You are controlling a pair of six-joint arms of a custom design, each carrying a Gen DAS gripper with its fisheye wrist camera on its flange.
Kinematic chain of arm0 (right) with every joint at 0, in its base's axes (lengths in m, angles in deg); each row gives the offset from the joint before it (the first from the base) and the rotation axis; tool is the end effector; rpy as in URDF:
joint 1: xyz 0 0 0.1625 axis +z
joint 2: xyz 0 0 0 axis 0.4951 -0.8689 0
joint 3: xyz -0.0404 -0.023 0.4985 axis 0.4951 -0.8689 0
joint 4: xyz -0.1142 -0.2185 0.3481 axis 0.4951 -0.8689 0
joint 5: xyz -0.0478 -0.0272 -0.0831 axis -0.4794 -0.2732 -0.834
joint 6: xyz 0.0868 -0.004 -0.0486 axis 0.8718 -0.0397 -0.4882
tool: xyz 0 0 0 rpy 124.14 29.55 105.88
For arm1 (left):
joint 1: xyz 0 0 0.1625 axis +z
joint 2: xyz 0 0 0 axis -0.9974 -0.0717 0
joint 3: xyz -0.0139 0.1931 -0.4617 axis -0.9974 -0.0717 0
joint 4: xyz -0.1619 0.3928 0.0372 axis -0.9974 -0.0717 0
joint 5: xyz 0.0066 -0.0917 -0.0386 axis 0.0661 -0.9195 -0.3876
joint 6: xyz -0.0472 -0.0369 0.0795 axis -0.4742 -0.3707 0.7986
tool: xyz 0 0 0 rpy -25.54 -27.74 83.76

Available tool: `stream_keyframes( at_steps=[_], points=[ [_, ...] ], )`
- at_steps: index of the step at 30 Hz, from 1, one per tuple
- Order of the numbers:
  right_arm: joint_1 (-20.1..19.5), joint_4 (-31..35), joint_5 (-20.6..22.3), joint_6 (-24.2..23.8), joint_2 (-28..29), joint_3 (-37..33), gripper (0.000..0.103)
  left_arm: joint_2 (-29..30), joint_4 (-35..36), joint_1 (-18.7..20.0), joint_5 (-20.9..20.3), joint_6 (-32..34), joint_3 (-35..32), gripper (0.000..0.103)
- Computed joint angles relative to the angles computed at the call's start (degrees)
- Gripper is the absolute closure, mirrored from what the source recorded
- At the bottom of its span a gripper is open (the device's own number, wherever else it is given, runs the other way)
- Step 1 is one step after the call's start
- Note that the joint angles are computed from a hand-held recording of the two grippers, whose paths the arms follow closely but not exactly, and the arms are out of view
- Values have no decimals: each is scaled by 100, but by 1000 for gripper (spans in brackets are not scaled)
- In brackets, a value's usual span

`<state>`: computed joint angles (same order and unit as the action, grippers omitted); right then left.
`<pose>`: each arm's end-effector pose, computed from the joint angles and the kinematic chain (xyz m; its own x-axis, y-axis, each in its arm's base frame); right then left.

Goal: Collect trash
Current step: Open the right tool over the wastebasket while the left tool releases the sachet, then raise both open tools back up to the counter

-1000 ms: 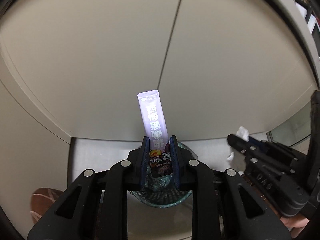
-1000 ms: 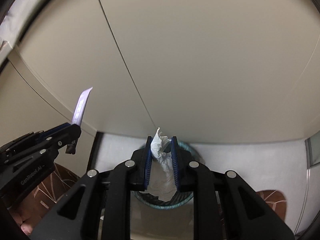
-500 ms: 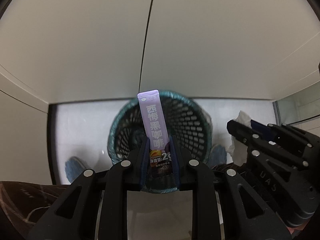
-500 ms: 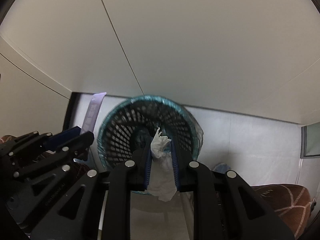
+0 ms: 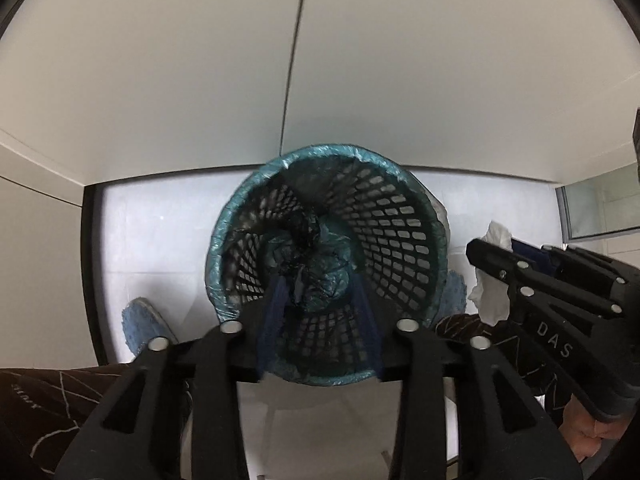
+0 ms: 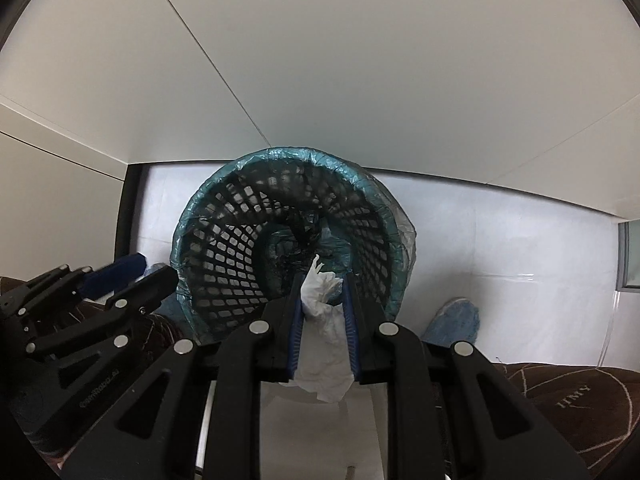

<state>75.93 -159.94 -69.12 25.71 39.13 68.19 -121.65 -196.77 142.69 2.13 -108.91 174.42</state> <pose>0.2575 -0.6710 0.1369 -0.7428 -0.1014 0.6618 -0.1612 0.9865 -0.0297 -0.1962 -0.6400 0.1660 -0.8216 0.0911 -0.5627 0.1478 0.9874 -0.0559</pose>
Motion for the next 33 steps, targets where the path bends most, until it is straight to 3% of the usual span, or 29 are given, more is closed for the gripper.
stream_keyframes(
  at_steps=[7,10,15,23,33],
  points=[
    [11,-164,263,-245,77,-10,83,-127,-94,-70,216,-225,23,34],
    [32,-191,298,-325,114,-27,79,-178,-101,-97,302,-305,24,27],
    [67,-222,295,-347,94,-13,56,-243,-60,-120,438,-452,-7,17],
    [236,-435,76,-269,-81,8,29,-462,258,-291,820,-629,-113,12],
    [716,-947,-303,-607,-503,-106,19,-826,738,-895,1564,-742,-463,9]
  ],
)
